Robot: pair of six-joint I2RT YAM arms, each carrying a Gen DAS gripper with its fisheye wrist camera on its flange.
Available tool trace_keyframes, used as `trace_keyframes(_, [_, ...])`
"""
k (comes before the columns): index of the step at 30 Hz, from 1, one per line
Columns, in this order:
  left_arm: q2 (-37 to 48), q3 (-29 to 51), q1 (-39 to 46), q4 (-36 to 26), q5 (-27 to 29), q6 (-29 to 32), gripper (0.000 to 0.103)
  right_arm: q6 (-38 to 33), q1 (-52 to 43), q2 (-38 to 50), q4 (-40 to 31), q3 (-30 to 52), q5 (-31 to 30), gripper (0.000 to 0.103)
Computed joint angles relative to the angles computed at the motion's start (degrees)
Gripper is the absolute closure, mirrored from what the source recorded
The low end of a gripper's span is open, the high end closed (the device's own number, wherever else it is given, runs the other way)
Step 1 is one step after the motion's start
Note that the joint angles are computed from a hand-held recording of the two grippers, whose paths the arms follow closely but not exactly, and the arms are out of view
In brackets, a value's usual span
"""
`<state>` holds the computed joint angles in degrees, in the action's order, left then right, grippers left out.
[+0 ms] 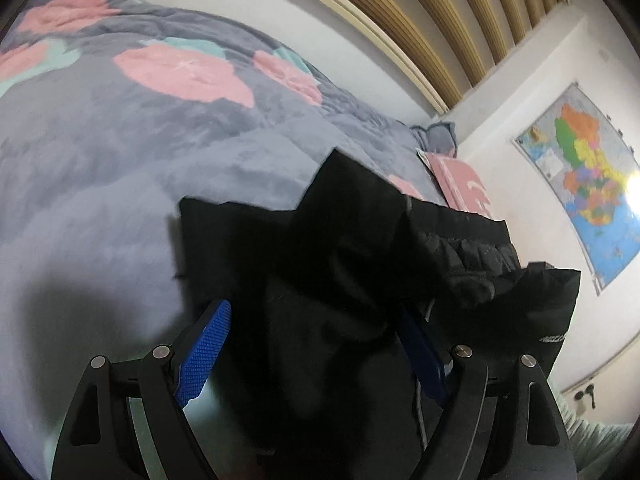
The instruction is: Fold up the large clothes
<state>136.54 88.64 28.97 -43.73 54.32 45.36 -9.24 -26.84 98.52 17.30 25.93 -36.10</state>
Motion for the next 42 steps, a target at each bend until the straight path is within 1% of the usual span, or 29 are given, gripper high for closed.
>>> trace_keyframes(1, [0.1,0.6,-0.3,-0.7,0.2,0.1,0.021,0.3,0.3,0.5,-0.1,0.6,-0.2,0.042])
trace_keyframes(2, [-0.2,0.5,-0.7,-0.7,0.5,-0.5,0.037,0.9,1.0,1.7,-0.3,1.6,0.7,0.042])
trace_keyframes(3, [-0.7,-0.2,-0.9,-0.2,0.8,-1.4,0.054,1.3,1.8,2.4,-0.7,2.4,1.7,0.053])
trace_keyframes(4, [-2.9,-3.8,-1.2,4.5,-0.7,-4.5,0.077,2.0,2.8,2.7,-0.3,2.6,3.5,0.065])
trace_keyframes(5, [-5.4,-7.6,-1.4,9.1,-1.9,-6.2,0.086,2.1,3.9,2.2,0.5,2.0,5.4,0.077])
trace_keyframes(7, [-13.1,-18.3,-0.6,19.6,-3.6,-7.5,0.09,2.9,4.9,-1.5,3.7,-1.6,8.1,0.082])
trace_keyframes(8, [-15.5,-21.1,-0.1,21.9,-3.6,-7.8,0.092,3.1,5.2,-5.2,4.5,-4.1,9.9,0.084])
trace_keyframes(10, [-22.1,-25.4,3.2,22.6,-0.8,-7.4,0.092,3.3,4.3,-14.9,3.6,-8.8,12.2,0.085])
trace_keyframes(13, [-27.5,-25.1,7.6,19.0,5.0,-8.8,0.093,3.4,3.8,-33.6,-5.4,-11.2,17.6,0.087])
trace_keyframes(15, [-30.1,-24.3,8.4,20.8,6.9,-15.5,0.093,5.6,3.6,-39.8,-10.5,-8.8,19.1,0.088])
trace_keyframes(16, [-31.4,-24.5,7.8,24.0,5.9,-20.7,0.093,6.9,3.9,-40.9,-11.6,-6.9,19.8,0.088])
trace_keyframes(17, [-32.3,-25.1,7.2,26.6,4.7,-23.8,0.093,8.3,5.0,-40.4,-12.0,-4.7,21.2,0.089])
trace_keyframes(19, [-33.3,-26.1,4.0,34.6,-2.2,-32.8,0.093,10.4,8.6,-36.1,-11.3,-0.3,26.0,0.089])
trace_keyframes(21, [-30.2,-23.8,1.5,36.6,-7.4,-37.7,0.093,12.2,11.8,-29.1,-9.2,4.0,30.4,0.089])
trace_keyframes(23, [-25.4,-20.9,-1.5,37.5,-14.2,-40.4,0.093,13.7,14.5,-19.2,-7.1,9.1,34.0,0.089])
trace_keyframes(27, [-14.0,-13.8,-7.0,35.3,-26.4,-40.2,0.092,14.4,16.4,0.4,-6.4,18.6,38.4,0.089])
trace_keyframes(28, [-10.2,-11.0,-8.1,33.2,-28.5,-39.6,0.091,14.5,16.0,5.8,-6.9,21.1,37.6,0.089])
trace_keyframes(29, [-7.9,-9.3,-8.5,31.5,-29.2,-39.0,0.085,14.5,15.4,11.0,-7.6,23.5,35.5,0.088])
trace_keyframes(31, [-2.1,-4.2,-9.2,27.0,-29.5,-38.1,0.078,14.3,13.8,19.1,-8.8,26.8,29.9,0.08])
trace_keyframes(32, [-1.8,-3.8,-9.1,26.5,-29.0,-37.8,0.077,15.7,12.0,23.2,-5.5,26.6,25.9,0.08])
trace_keyframes(33, [-1.9,-3.6,-8.9,26.1,-28.5,-37.5,0.076,16.9,10.3,24.4,-1.6,25.2,22.5,0.08])
trace_keyframes(34, [-1.6,-2.9,-8.7,25.8,-28.1,-37.1,0.075,18.8,7.8,25.1,1.8,23.8,17.8,0.079])
trace_keyframes(35, [-2.0,-3.1,-8.1,25.6,-27.0,-36.3,0.074,19.8,5.7,25.8,2.7,23.6,13.7,0.079])
trace_keyframes(36, [-2.4,-3.3,-7.6,25.6,-26.3,-36.0,0.073,19.8,4.5,26.1,2.4,23.8,11.3,0.079])
trace_keyframes(37, [-3.3,-4.0,-6.7,25.4,-25.7,-35.7,0.068,19.7,3.5,25.8,2.0,23.7,9.5,0.079])
trace_keyframes(38, [-5.6,-6.0,-5.9,25.8,-25.6,-35.7,0.064,19.7,3.1,24.7,1.9,22.8,9.1,0.074])
trace_keyframes(40, [-10.0,-10.0,-3.1,27.6,-22.1,-33.9,0.064,19.5,3.2,19.3,2.3,18.6,10.3,0.054])
trace_keyframes(41, [-12.1,-11.5,-1.8,27.7,-20.3,-32.4,0.064,19.5,3.1,14.7,2.5,14.9,10.8,0.04])
trace_keyframes(42, [-14.5,-12.9,-0.7,27.5,-18.6,-30.8,0.064,19.4,2.7,11.5,4.1,11.7,9.8,0.04])
